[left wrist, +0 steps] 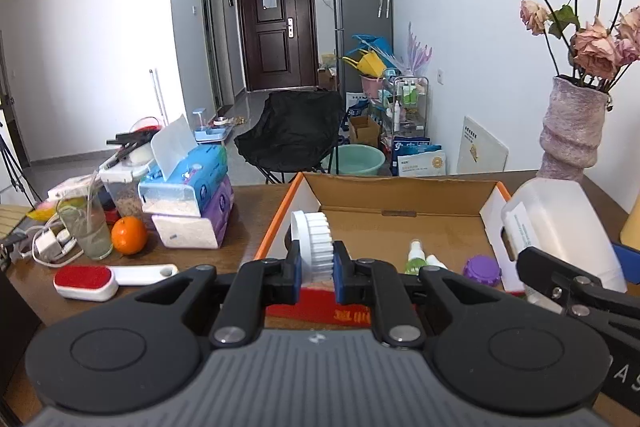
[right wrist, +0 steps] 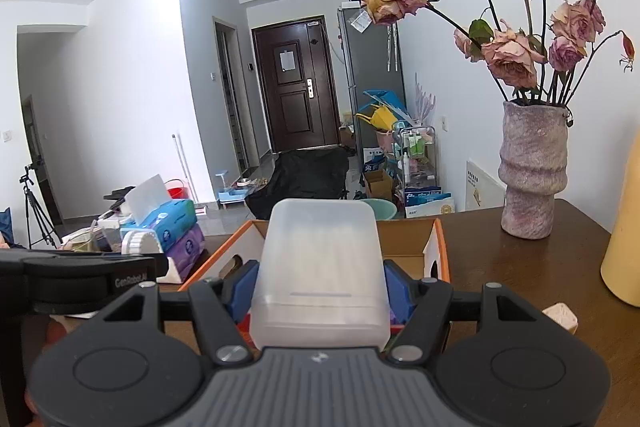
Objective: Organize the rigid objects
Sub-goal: 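Open both grippers to drop the white cap and translucent box into the box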
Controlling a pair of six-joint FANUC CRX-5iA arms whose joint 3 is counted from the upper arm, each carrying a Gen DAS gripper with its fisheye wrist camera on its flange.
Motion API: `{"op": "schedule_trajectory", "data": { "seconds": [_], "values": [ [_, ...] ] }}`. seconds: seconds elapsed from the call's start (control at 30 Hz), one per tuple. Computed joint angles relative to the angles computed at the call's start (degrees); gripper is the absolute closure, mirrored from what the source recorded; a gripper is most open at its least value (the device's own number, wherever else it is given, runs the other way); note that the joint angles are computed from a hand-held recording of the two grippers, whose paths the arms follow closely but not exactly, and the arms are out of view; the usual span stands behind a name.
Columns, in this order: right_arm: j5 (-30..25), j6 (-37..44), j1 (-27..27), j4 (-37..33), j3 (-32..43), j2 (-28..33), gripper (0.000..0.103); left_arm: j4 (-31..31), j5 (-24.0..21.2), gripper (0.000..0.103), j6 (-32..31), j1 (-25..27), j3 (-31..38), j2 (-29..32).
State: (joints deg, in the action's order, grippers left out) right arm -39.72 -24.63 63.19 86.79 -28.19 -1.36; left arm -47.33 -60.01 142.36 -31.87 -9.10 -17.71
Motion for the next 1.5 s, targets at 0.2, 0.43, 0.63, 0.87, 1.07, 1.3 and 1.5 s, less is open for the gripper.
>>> {"op": "schedule_trajectory", "data": {
  "seconds": [0.2,0.43,0.63,0.87,1.07,1.3,1.5],
  "values": [
    [2.8,0.4,-3.8,1.2,1.6,1.6,0.039,1.0,1.8,0.087,-0.9,2.4,2.3,3.0],
    [7.1,1.6,-8.6,0.6,5.3,5.1,0.039,3.9,4.5,0.087,-2.8,6.8,4.9,7.3],
    [10.3,2.4,-11.4,0.5,7.8,8.2,0.039,7.0,7.5,0.087,-4.9,10.8,6.1,10.3],
    [10.6,5.9,-12.4,-2.6,10.7,12.1,0.039,8.2,9.2,0.087,-6.3,13.0,8.1,14.6],
    [12.5,3.0,-14.3,1.0,10.7,13.8,0.039,9.3,11.4,0.087,-6.9,14.5,8.2,17.1],
    [12.5,6.0,-14.7,-0.7,11.7,15.7,0.038,10.2,12.1,0.075,-6.7,16.1,8.0,19.4],
    [12.7,4.6,-15.6,2.1,10.1,15.3,0.001,5.1,15.3,0.0,-1.6,15.5,4.7,17.1]
  ]
}}
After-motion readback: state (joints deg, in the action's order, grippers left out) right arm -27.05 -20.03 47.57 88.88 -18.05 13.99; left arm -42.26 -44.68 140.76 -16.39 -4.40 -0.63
